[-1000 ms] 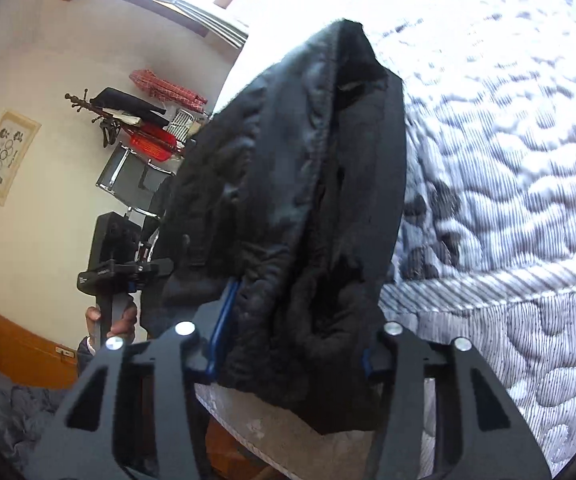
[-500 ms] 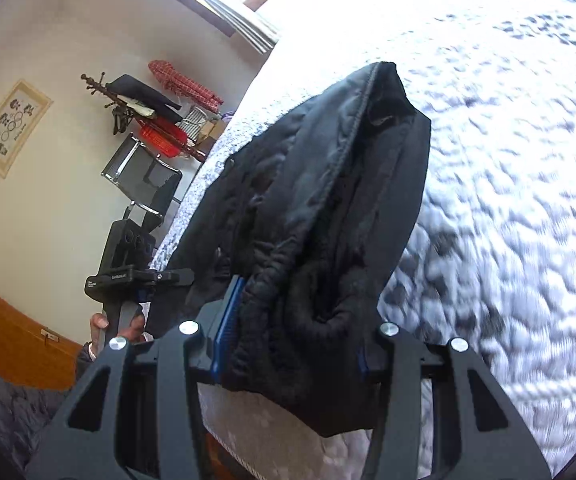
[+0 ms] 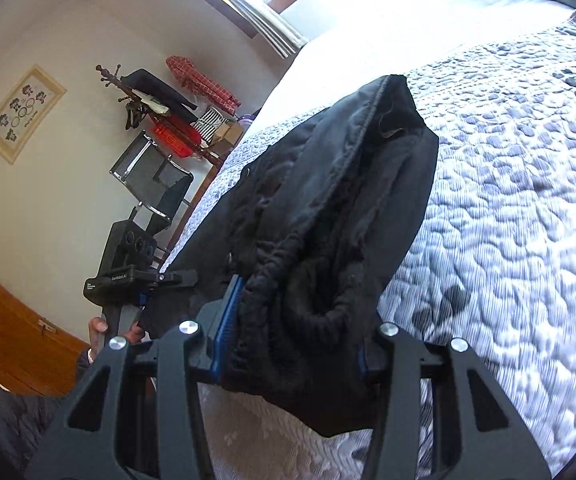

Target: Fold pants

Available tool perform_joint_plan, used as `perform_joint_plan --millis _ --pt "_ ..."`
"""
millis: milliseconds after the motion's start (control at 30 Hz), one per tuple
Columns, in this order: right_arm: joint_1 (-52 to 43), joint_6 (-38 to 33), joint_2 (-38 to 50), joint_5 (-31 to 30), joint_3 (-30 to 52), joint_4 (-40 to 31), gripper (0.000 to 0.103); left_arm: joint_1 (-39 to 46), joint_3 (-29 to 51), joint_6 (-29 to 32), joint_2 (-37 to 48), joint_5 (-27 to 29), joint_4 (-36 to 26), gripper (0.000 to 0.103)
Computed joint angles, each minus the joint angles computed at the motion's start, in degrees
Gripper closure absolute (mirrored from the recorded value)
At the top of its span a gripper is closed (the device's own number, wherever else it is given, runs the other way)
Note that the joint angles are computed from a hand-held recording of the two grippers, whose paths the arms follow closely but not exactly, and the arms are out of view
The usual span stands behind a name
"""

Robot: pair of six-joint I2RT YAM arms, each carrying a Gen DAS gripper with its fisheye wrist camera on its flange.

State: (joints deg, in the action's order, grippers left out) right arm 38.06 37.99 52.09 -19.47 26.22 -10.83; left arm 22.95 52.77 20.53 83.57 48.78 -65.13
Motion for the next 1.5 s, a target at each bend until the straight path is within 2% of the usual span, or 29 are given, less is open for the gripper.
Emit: perform_joint_plan --millis 300,467,567,700,1000,1200,1300,1500 --pt "-4.8 0.1 13.4 -3.7 1.7 9.3 0.058 -1.2 8.1 -4.9 10.5 -0.3 7.1 0.031" --pt "-7.6 -0.3 19.6 -5.7 2.8 13.8 0.058 -2.7 10.2 -7.7 12.8 -1.7 11.7 0.032" --pt "-9.2 -0.1 22.6 -6.6 2.9 16.5 0.058 -3.3 11.8 -9.1 15.1 -2.6 13.6 0.037" --pt "-10.2 1.6 25.5 -6.8 2.4 19.7 0.058 -3.5 16.2 -6.7 20.4 -2.1 12.3 0.044" --pt "-10.4 3.6 28.2 -6.6 1.0 26.4 0.057 -4.8 19.8 -5.4 23.7 -0.9 12.4 0.059" --pt "-10.5 4.7 29.9 -5.4 1.5 28.8 0.057 -5.5 23.8 -7.1 26.6 -0.1 12.5 0.06" --pt "-11.0 6.1 32.1 -6.2 1.3 31.7 0.057 -5.4 25.1 -6.0 28.1 0.2 11.9 0.06" --pt "-10.2 6.9 29.9 -5.9 -2.9 34.8 0.057 -3.5 20.9 -2.5 25.3 1.4 11.2 0.06"
